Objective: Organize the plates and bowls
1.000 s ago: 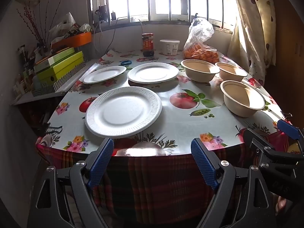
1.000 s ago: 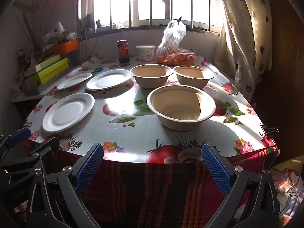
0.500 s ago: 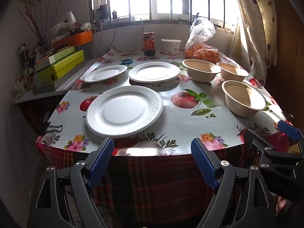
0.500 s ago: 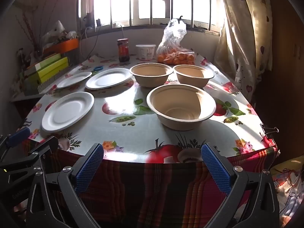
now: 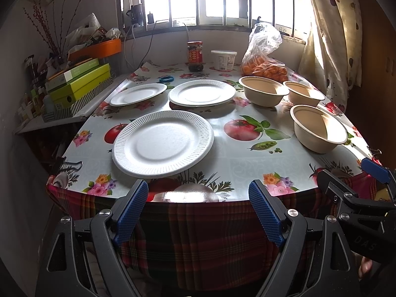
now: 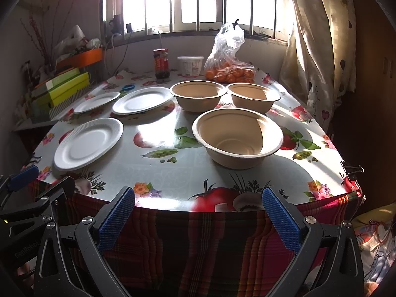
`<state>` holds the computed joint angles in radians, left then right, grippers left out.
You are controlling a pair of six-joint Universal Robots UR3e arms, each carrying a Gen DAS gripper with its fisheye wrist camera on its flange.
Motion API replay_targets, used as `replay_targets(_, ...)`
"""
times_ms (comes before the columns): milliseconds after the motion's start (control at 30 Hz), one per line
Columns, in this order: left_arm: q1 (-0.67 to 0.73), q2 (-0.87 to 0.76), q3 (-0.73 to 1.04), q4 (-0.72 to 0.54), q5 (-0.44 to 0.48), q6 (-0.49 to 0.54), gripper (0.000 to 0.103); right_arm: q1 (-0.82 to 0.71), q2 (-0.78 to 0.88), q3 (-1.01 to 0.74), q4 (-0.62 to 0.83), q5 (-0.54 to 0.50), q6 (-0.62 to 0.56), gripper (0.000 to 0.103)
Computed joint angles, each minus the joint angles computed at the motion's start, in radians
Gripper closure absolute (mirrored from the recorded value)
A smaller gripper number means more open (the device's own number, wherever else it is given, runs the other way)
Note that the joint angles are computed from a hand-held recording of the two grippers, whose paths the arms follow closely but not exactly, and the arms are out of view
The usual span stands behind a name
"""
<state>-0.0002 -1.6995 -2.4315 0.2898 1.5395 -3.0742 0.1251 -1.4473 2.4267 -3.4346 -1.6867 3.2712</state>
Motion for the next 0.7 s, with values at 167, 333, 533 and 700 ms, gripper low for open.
replay_targets(167, 0.010, -0.001, -0.007, 0.006, -0.008, 0.001, 0.019, 0.001, 0.022, 0.009, -0.029, -0.002, 0.000, 0.000)
replay_targets(333, 0.013, -0.001, -0.013, 0.011, -0.010, 0.002, 0.019, 0.004, 0.021, 0.005, -0.021, -0.004, 0.003, 0.000)
replay_targets(533, 0.019, -0.003, -0.015, 0.011, -0.017, 0.003, 0.019, 0.006, 0.023, 0.002, -0.018, -0.006, 0.004, 0.000)
replay_targets(700, 0.019, -0.004, -0.016, 0.012, -0.017, -0.002, 0.019, 0.010, 0.033, -0.003, -0.021, -0.009, 0.006, 0.000)
